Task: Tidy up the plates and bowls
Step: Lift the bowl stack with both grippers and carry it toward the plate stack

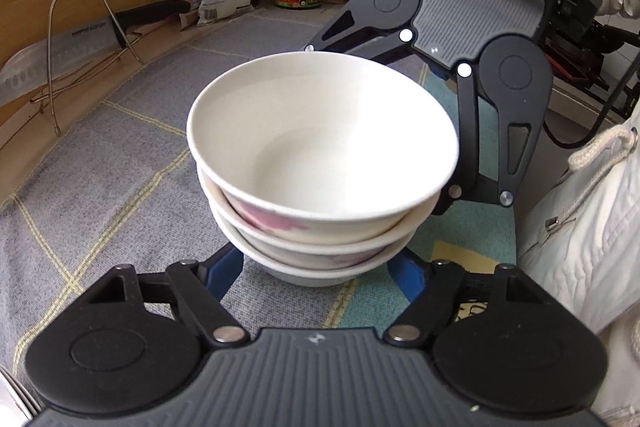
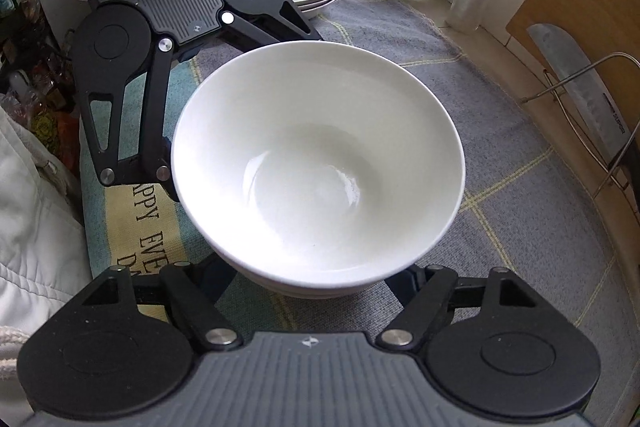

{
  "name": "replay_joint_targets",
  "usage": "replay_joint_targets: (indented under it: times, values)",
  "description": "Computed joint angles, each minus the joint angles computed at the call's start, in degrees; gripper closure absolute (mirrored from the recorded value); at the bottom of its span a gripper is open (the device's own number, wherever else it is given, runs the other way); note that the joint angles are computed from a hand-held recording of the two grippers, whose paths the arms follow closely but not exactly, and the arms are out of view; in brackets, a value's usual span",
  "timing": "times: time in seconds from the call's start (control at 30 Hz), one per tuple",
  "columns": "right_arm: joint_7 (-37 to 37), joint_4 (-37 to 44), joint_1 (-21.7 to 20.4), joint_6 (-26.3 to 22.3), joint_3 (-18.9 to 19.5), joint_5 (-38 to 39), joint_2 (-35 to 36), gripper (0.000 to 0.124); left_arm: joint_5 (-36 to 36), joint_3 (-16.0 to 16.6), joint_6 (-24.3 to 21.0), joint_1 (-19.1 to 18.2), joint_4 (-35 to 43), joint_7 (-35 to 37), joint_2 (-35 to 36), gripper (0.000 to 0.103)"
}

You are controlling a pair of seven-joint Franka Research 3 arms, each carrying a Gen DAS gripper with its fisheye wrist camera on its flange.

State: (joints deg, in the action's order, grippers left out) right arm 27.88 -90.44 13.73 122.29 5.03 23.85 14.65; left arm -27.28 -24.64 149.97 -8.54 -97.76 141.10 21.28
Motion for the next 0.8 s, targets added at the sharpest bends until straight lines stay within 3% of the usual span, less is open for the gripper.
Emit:
replay_joint_targets:
  times: [0.3,0.8]
  values:
    - [0.01,0.09,0.06,0.43,0.05,0.10,0.25,0.041,5.55,1.61,-1.78,-1.85,2.20,-4.53,0.89,0.024]
    - [1.22,1.48,0.14,-0.76,0.00,-0.35,1.04,0.041,7.48,1.22,-0.69,-1.84,1.55,-6.66,0.62,0.024]
